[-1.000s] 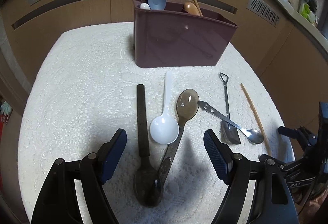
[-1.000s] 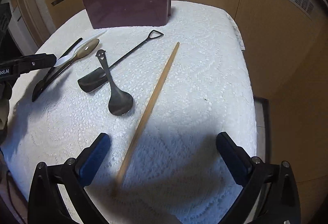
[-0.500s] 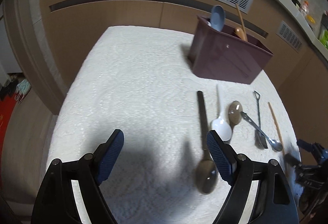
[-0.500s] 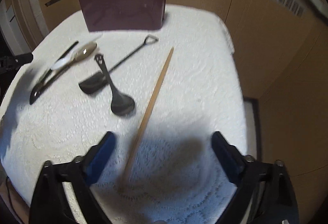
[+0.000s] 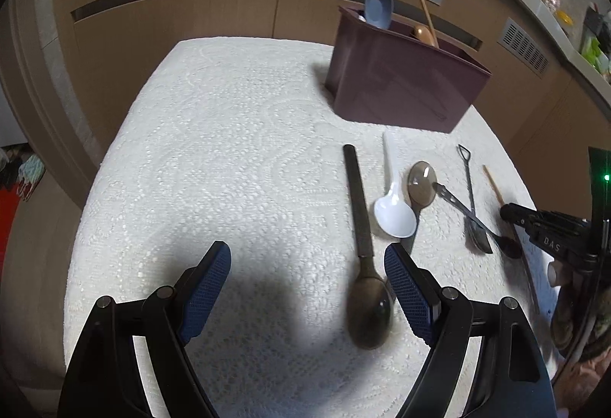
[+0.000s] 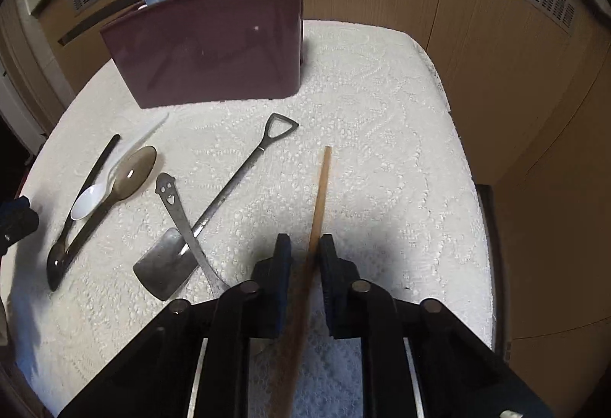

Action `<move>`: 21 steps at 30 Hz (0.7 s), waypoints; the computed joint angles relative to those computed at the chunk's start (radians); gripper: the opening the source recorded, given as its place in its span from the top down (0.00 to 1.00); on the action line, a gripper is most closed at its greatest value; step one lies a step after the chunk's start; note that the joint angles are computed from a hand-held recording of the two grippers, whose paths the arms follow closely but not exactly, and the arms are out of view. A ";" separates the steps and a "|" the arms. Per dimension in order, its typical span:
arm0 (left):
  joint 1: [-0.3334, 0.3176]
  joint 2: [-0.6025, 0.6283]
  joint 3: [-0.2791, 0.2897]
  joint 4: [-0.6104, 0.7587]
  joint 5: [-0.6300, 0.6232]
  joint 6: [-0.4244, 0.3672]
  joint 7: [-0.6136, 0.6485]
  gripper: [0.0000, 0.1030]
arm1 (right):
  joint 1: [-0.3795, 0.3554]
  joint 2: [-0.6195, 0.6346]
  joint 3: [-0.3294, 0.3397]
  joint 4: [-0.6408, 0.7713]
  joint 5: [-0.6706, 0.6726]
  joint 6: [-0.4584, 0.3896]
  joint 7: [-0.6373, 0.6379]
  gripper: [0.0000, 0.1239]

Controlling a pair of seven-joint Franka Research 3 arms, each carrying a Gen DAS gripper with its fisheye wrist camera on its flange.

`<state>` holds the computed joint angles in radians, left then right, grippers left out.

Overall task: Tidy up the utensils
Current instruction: 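Grasp the second wooden chopstick with the right gripper, then grasp the brown translucent spoon with the left gripper while the right gripper holds the chopstick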

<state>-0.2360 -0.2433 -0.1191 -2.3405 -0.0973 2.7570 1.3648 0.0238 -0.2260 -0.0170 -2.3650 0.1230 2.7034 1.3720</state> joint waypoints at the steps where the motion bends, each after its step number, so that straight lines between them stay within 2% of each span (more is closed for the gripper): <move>1: -0.011 -0.002 0.004 -0.005 -0.014 0.015 0.019 0.20 | 0.007 -0.009 -0.007 -0.002 0.018 -0.005 -0.016 0.96; 6: -0.060 -0.009 0.003 -0.030 -0.036 0.125 0.103 0.24 | 0.001 -0.079 -0.014 -0.056 0.035 0.019 -0.044 0.96; 8: -0.073 0.004 -0.001 -0.017 -0.017 0.141 0.126 0.46 | -0.010 -0.103 -0.010 -0.083 0.030 0.037 -0.046 0.96; 9: -0.094 0.017 0.010 0.002 -0.033 0.130 0.162 0.50 | -0.012 -0.111 -0.010 -0.094 0.031 0.045 -0.050 0.96; 10: -0.125 0.038 0.029 0.035 -0.070 0.106 0.227 0.56 | -0.010 -0.116 -0.015 -0.100 0.041 0.046 -0.060 0.96; 12: -0.161 0.092 0.042 0.115 -0.144 0.055 0.374 0.59 | -0.001 -0.118 -0.030 -0.106 0.074 0.043 -0.080 0.96; 15: -0.145 0.183 0.014 0.245 -0.140 -0.053 0.490 0.59 | 0.011 -0.121 -0.047 -0.115 0.124 0.050 -0.107 0.96; 16: -0.127 0.222 -0.003 0.293 -0.073 -0.091 0.462 0.59 | 0.016 -0.123 -0.053 -0.117 0.142 0.050 -0.120 0.96; 18: -0.100 0.309 -0.024 0.402 0.107 -0.181 0.321 0.59 | 0.028 -0.132 -0.063 -0.122 0.177 0.047 -0.150 0.96; 19: -0.090 0.336 -0.031 0.436 0.135 -0.212 0.287 0.59 | 0.033 -0.135 -0.066 -0.124 0.193 0.046 -0.164 0.96; 21: -0.061 0.384 -0.058 0.503 0.101 -0.283 0.300 0.58 | 0.040 -0.140 -0.071 -0.125 0.220 0.044 -0.190 0.96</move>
<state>-0.2972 0.1410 -0.1768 -1.8380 0.0037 2.4742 1.6644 0.0638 -0.3661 -0.0882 -2.4904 0.3431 2.7476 1.1825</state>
